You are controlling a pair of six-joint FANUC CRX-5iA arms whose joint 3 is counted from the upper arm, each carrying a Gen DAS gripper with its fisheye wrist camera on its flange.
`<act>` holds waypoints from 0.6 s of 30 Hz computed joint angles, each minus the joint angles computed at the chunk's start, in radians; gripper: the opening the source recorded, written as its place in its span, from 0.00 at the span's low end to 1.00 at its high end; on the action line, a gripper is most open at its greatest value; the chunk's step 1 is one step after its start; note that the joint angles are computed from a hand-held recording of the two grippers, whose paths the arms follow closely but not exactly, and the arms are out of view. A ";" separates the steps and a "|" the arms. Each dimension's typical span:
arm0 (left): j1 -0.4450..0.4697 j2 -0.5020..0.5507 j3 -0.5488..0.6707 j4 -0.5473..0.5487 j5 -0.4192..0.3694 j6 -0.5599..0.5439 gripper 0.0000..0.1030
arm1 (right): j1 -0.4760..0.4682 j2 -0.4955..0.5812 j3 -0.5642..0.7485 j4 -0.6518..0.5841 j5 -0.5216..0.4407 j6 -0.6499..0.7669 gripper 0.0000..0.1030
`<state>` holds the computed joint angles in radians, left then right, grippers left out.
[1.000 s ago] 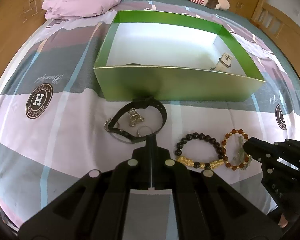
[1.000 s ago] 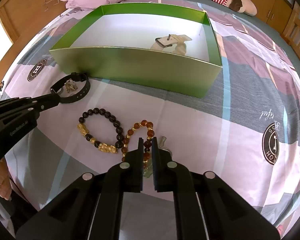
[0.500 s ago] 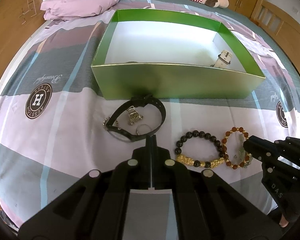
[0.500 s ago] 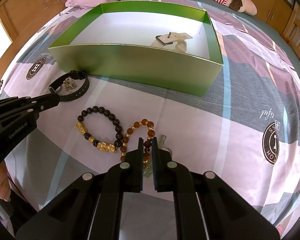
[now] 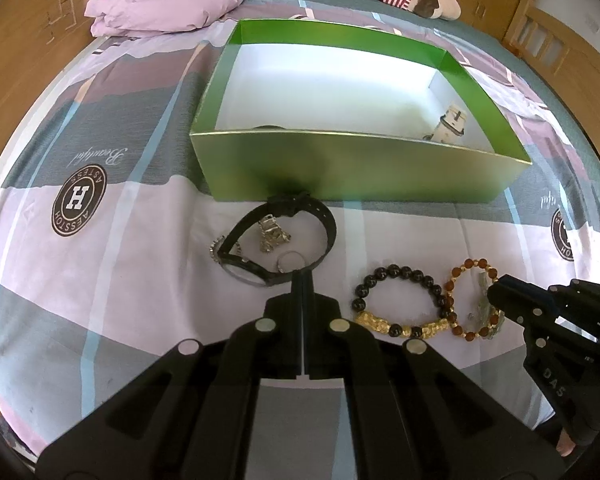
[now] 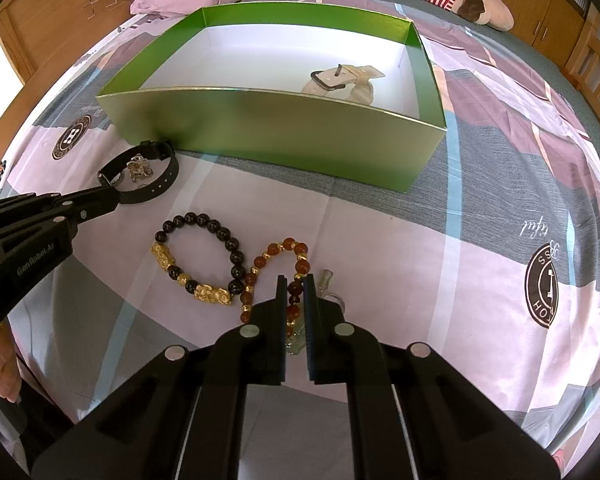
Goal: Organize jewelry
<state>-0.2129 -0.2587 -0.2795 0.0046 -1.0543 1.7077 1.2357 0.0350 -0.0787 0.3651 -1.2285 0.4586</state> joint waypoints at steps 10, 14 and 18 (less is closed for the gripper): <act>0.247 -0.068 -0.076 0.284 -0.023 -0.228 0.00 | 0.002 -0.047 -0.031 0.030 0.054 -0.039 0.07; 0.275 -0.047 -0.090 0.327 -0.041 -0.230 0.00 | 0.008 -0.065 -0.043 0.045 0.062 -0.059 0.07; 0.248 -0.014 -0.088 0.307 -0.037 -0.196 0.01 | 0.011 -0.077 -0.050 0.055 0.070 -0.070 0.07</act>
